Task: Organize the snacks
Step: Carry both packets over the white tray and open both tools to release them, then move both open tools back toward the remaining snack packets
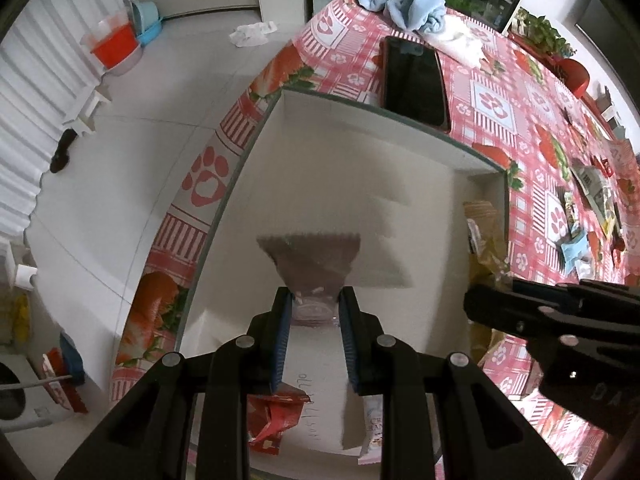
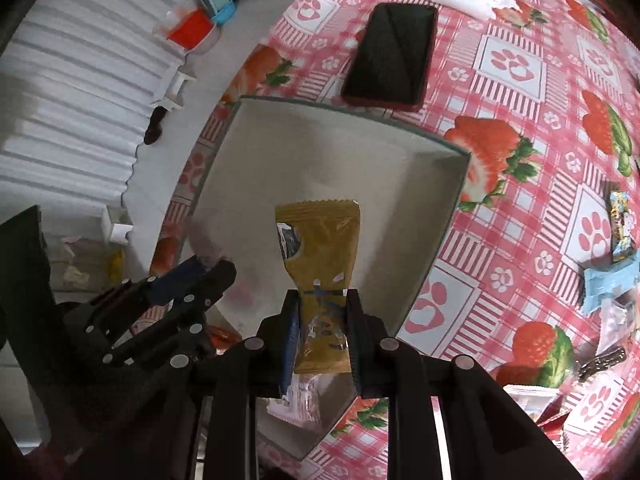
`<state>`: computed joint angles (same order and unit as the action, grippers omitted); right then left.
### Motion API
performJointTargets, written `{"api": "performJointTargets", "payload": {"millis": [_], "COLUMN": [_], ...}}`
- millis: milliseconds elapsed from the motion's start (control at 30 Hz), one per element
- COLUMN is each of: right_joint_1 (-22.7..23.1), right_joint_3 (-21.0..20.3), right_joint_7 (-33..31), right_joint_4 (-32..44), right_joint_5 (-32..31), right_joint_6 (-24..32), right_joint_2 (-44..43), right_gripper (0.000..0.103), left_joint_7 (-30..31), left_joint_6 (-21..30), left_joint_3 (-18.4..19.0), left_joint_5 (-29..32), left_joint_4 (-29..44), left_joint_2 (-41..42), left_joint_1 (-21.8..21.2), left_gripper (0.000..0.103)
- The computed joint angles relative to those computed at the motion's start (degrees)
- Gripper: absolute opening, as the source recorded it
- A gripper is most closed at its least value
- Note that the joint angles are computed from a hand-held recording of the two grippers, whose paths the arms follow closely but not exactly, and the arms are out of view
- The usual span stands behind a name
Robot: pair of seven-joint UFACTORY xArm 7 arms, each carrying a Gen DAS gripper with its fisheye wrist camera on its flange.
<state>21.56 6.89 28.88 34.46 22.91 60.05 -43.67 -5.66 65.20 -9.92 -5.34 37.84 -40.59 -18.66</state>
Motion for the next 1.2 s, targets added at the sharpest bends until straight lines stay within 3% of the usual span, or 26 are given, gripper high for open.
{"api": "performJointTargets", "payload": {"millis": [333, 467, 533, 600, 700, 900, 933, 967, 1200], "right_joint_1": [0.7, 0.8, 0.7, -0.1, -0.4, -1.6, -1.9, -2.3, -7.6], "right_joint_3": [0.6, 0.5, 0.5, 0.8, 0.1, 0.2, 0.2, 0.2, -3.6], "right_joint_7": [0.6, 0.7, 1.0, 1.8, 1.8, 2.4, 2.6, 2.9, 4.9], "right_joint_4": [-0.8, -1.0, -1.0, -1.0, -2.0, -2.2, -2.6, -2.8, -6.9], "right_joint_5": [0.2, 0.2, 0.0, -1.5, -1.4, -4.0, -4.6, -4.9, -8.2], "right_joint_6": [-0.2, 0.0, 0.4, 1.6, 1.7, 5.5, 6.7, 7.7, 20.7], "right_joint_2": [1.7, 1.7, 1.3, 0.3, -1.7, -5.8, -7.1, -7.8, -22.7], "right_gripper": [0.023, 0.024, 0.034, 0.054, 0.078, 0.082, 0.086, 0.103, 0.103], "left_joint_7": [0.4, -0.1, -0.6, -1.1, -1.7, -2.2, -2.4, -2.4, 0.3], "left_joint_6": [0.2, 0.3, 0.3, 0.6, 0.5, 0.8, 0.7, 0.7, 3.2], "left_joint_3": [-0.3, -0.7, -1.0, -0.9, -1.3, -2.4, -2.5, -2.6, -3.3], "left_joint_5": [0.1, 0.8, 1.4, 1.7, 2.4, 2.9, 2.8, 2.5, -2.7], "left_joint_4": [-0.5, -0.7, -1.0, -1.1, -1.4, -1.1, -1.0, -0.9, 1.5], "left_joint_2": [0.5, -0.1, -0.6, -0.7, -1.4, -2.5, -2.7, -2.7, -0.4], "left_joint_1": [-0.5, -0.4, -0.2, 0.0, 0.2, -0.8, -1.0, -1.4, -6.7], "left_gripper": [0.028, 0.057, 0.059, 0.068, 0.074, 0.078, 0.078, 0.078, 0.078]}}
